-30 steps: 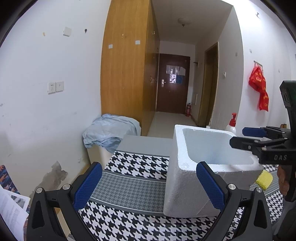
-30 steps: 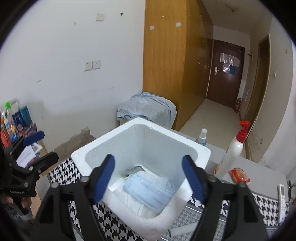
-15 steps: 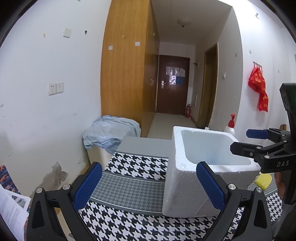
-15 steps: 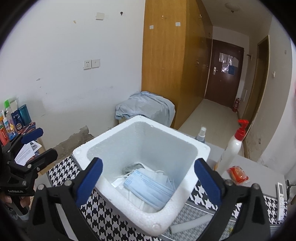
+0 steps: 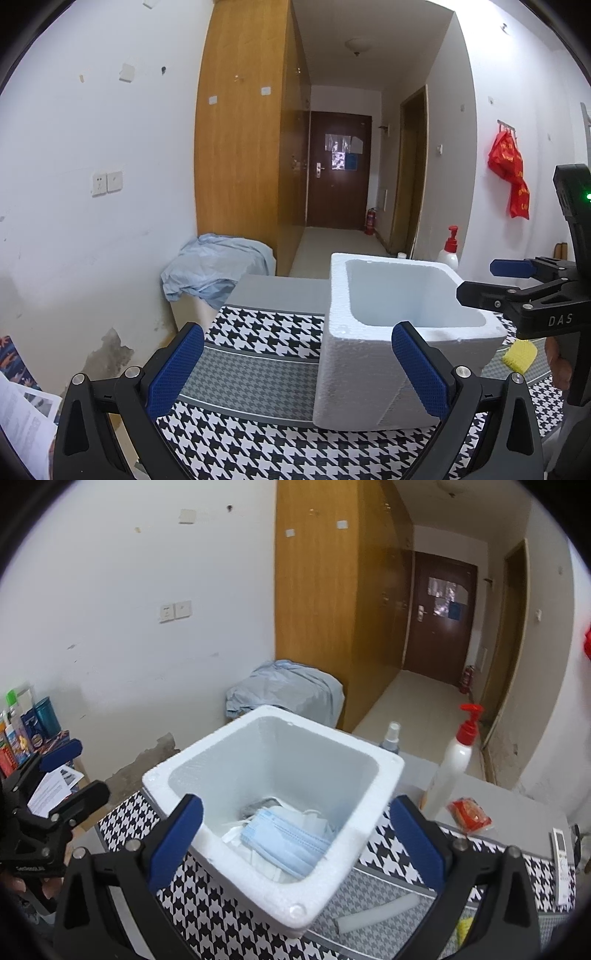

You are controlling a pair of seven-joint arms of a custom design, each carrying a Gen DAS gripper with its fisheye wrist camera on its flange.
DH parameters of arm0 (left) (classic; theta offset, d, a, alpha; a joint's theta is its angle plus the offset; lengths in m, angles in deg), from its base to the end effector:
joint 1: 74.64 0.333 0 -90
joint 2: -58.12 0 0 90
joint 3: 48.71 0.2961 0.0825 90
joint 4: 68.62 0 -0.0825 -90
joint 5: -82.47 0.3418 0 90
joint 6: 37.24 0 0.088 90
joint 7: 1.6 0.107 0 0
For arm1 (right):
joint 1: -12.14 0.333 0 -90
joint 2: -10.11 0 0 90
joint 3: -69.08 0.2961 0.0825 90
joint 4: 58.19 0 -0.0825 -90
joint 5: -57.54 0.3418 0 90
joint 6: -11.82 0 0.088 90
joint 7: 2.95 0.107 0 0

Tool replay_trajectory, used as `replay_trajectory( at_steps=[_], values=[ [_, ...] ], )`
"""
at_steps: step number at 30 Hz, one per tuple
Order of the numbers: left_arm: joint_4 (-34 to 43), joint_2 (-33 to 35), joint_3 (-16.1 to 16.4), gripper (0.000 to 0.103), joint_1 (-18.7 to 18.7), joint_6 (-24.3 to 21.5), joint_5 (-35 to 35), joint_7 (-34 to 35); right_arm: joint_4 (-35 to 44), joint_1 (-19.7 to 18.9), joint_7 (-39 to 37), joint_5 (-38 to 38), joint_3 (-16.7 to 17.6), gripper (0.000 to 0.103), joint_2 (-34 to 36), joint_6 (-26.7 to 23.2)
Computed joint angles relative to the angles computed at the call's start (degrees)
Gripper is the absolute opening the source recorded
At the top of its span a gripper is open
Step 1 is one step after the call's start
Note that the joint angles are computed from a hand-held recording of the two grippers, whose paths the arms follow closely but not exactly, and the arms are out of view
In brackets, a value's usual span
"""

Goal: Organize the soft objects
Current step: 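Withdraw the right gripper up out of the foam box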

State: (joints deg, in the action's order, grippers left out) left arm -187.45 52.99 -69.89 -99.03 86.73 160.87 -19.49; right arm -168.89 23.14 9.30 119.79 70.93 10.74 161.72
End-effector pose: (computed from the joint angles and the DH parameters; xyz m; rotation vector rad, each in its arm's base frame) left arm 0.3890 -0.3486 0.5108 -1.6520 1.1894 -0.8654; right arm 0.5556 0.1063 0.5407 -2.0069 0.8237 -0.4725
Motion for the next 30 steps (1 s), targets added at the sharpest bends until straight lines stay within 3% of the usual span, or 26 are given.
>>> replay_trajectory(
  at_steps=[7,12,18,24,30],
  values=[
    [2.43,1.62,-0.61,0.102,-1.14,-1.65,0.67,1.57,-3.87,0.30,-5.48,4.58,-0.66,0.102,-3.24,2.67],
    [3.56,2.61,-0.76,0.102,-2.44,-2.28,3.23,0.47,-5.05,-0.68,-7.14,8.94,-2.59,0.102,-4.94,-1.07],
    [5.91,4.78,-0.54,0.102,-3.94,-2.23,4.87,0.94,-7.52,-0.84,-12.98,15.78,-3.27,0.102,-6.93,2.29],
    [8.69,7.32,0.02,0.102,-5.68,-2.59,4.98,2.70,-8.66,-1.73,-12.60,16.50,-4.41,0.102,-8.03,0.97],
    [10.47,8.71,0.89,0.102,-7.00,-1.11,6.11,2.97,-10.49,-2.15,-17.26,21.70,-5.19,0.102,-9.53,2.78]
  ],
)
